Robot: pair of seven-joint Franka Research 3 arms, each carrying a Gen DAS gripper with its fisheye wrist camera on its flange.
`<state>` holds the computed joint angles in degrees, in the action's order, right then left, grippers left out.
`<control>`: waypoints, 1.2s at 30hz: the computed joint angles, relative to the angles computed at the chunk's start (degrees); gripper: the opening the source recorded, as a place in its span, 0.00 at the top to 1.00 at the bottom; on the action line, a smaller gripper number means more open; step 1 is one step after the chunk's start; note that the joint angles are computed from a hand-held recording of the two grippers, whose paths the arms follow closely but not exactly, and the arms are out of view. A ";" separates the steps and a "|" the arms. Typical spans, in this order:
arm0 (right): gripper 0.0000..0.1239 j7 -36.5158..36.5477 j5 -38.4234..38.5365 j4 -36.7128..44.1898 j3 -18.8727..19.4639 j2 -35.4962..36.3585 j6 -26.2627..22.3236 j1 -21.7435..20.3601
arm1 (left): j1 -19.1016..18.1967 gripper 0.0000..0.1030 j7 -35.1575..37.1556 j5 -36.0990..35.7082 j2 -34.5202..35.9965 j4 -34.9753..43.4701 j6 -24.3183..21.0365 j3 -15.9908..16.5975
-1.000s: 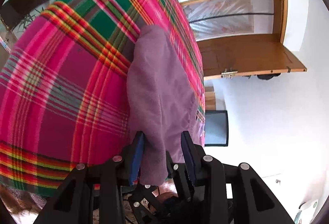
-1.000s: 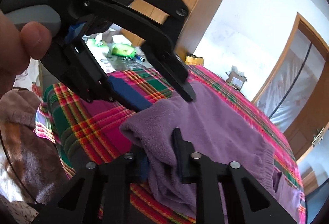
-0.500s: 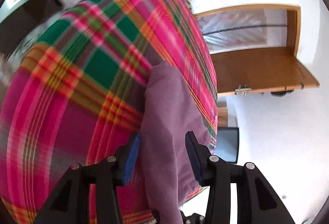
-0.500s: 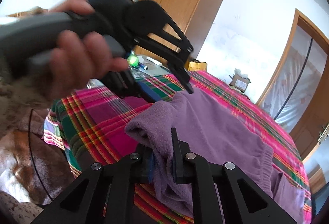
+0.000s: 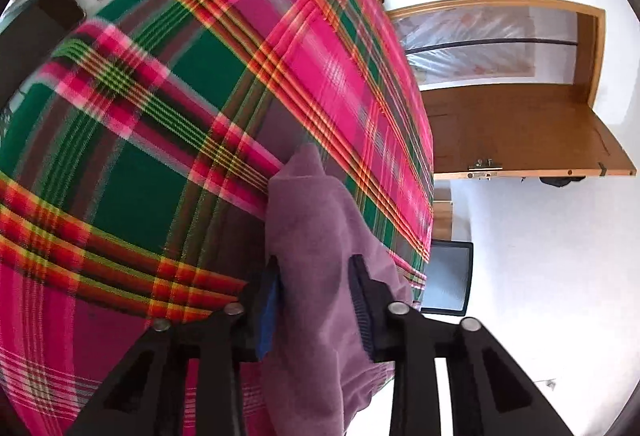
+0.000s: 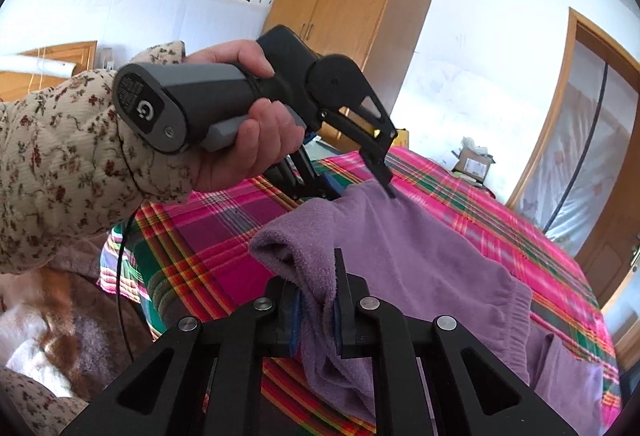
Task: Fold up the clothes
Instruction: 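Lift the pinched purple garment edge upward with the left gripper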
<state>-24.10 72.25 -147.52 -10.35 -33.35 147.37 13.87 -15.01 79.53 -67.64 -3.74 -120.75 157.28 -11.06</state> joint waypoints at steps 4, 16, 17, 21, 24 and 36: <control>0.91 0.90 -0.98 -0.46 -0.89 -0.98 -2.17 -0.55 | 0.28 0.80 -4.46 4.46 0.57 1.00 -0.45 -0.17; 0.92 4.97 -1.94 2.60 -4.98 -1.78 -12.74 -4.64 | -0.58 0.87 -24.97 32.30 1.62 8.28 0.15 -1.87; 0.92 6.08 -2.28 2.53 -5.40 -2.60 -14.10 -5.42 | -0.76 0.87 -25.75 33.43 1.86 9.37 0.04 -2.03; 0.92 6.91 -0.51 4.87 -6.96 -1.66 -16.90 -7.04 | -1.53 0.87 -30.73 41.57 5.65 16.43 -0.93 -3.25; 0.92 8.18 0.01 6.08 -8.02 -1.38 -19.41 -8.71 | -2.18 0.87 -33.88 46.83 9.48 22.98 -2.69 -4.41; 0.92 13.26 3.89 12.88 -11.16 3.17 -24.91 -15.61 | -7.53 0.87 -39.15 59.90 28.57 53.29 -13.64 -7.63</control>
